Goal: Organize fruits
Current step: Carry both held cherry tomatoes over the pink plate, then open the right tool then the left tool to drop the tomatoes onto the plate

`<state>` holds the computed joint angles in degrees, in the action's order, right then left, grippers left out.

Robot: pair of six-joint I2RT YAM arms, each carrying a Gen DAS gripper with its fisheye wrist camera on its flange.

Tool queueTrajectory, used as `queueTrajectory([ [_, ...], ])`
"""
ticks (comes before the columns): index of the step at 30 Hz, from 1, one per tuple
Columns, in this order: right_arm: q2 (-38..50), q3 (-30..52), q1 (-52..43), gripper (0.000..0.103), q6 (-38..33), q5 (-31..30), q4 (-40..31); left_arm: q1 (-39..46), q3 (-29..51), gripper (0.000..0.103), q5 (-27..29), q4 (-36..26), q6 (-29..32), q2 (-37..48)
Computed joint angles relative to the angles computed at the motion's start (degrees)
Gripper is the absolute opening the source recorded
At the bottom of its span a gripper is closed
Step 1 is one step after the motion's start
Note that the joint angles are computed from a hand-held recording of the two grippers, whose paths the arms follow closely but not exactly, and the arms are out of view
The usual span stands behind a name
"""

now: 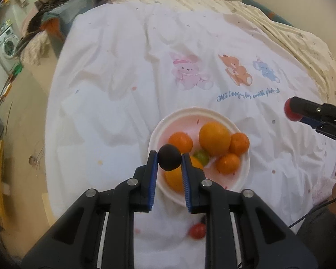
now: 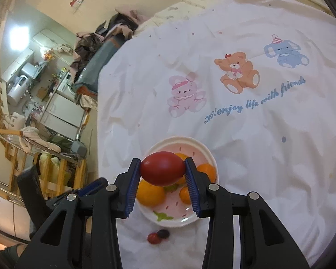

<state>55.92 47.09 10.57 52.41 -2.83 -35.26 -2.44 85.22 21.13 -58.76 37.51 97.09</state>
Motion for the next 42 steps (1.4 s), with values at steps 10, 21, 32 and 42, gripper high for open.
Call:
queueTrajectory([
  [10,13.5,0.3,-7.5,0.042,-5.4,-7.4,7.4,-7.1,4.9,0.018,-3.7,3.5,-4.9,10.6],
  [21,22.6,-4.2,-10.7,0.042,-6.3,-12.2,15.1,-11.7,10.4,0.018,-5.2,4.7,-9.0,19.7],
  [32,24.6,-4.0,-10.8,0.044,-6.5,-13.4,16.3,-12.8,11.2,0.018,-6.4,5.1,-11.0,21.7],
  [42,25.3,-3.8,-10.3,0.046,-6.0,-13.1,17.2,-13.2,10.7,0.019,-7.6,4.7,-10.9,21.9],
])
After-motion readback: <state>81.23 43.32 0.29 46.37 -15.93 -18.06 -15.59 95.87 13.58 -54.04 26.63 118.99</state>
